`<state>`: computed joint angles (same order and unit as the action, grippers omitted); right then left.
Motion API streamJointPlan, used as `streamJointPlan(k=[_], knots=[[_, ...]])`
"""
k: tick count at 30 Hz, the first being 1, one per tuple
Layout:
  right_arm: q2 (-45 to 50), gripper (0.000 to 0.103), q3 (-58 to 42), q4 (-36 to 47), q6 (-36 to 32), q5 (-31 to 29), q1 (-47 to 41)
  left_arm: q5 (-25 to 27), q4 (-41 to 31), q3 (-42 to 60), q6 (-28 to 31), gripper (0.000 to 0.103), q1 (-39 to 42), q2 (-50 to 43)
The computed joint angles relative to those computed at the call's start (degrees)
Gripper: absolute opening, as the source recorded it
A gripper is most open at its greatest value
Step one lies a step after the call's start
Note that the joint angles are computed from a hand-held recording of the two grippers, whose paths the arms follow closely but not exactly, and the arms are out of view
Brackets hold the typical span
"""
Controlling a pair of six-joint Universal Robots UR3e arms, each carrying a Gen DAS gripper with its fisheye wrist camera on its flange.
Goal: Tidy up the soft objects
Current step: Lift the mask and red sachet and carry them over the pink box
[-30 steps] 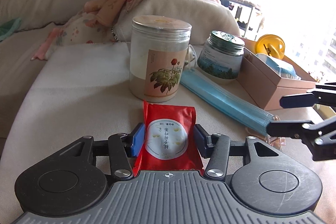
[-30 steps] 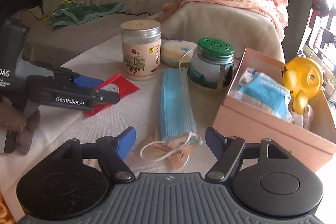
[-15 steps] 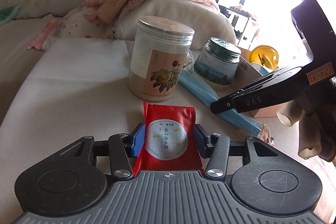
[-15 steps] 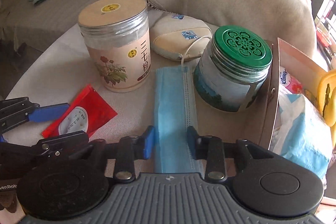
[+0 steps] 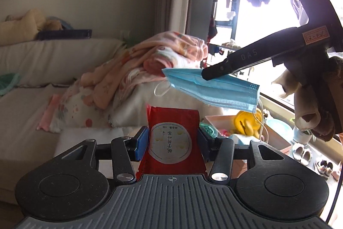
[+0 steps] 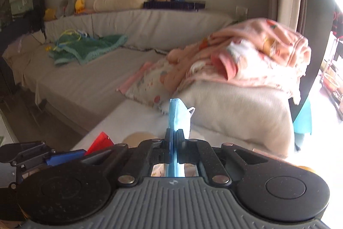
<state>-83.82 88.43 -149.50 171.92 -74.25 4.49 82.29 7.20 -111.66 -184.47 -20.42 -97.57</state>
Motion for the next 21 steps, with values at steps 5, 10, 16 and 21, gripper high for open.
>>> streamJointPlan(k=[5, 10, 16, 21], knots=[[-6.3, 0.003, -1.2, 0.0, 0.4, 2.1, -4.7, 3.5, -6.3, 12.3, 0.3, 0.054, -5.9, -4.4], [-16.6, 0.003, 4.9, -0.7, 0.3, 9.2, -15.0, 2.8, -13.7, 27.3, 0.7, 0.054, -11.2, -12.6], [-30.7, 0.003, 14.2, 5.0, -4.0, 21.5, -35.4, -0.2, -24.7, 49.9, 0.2, 0.054, -16.2, -27.6], [-39.3, 0.003, 21.2, 13.4, -11.5, 32.7, -54.1, -3.0, -36.7, 72.6, 0.3, 0.054, -18.5, -42.3]])
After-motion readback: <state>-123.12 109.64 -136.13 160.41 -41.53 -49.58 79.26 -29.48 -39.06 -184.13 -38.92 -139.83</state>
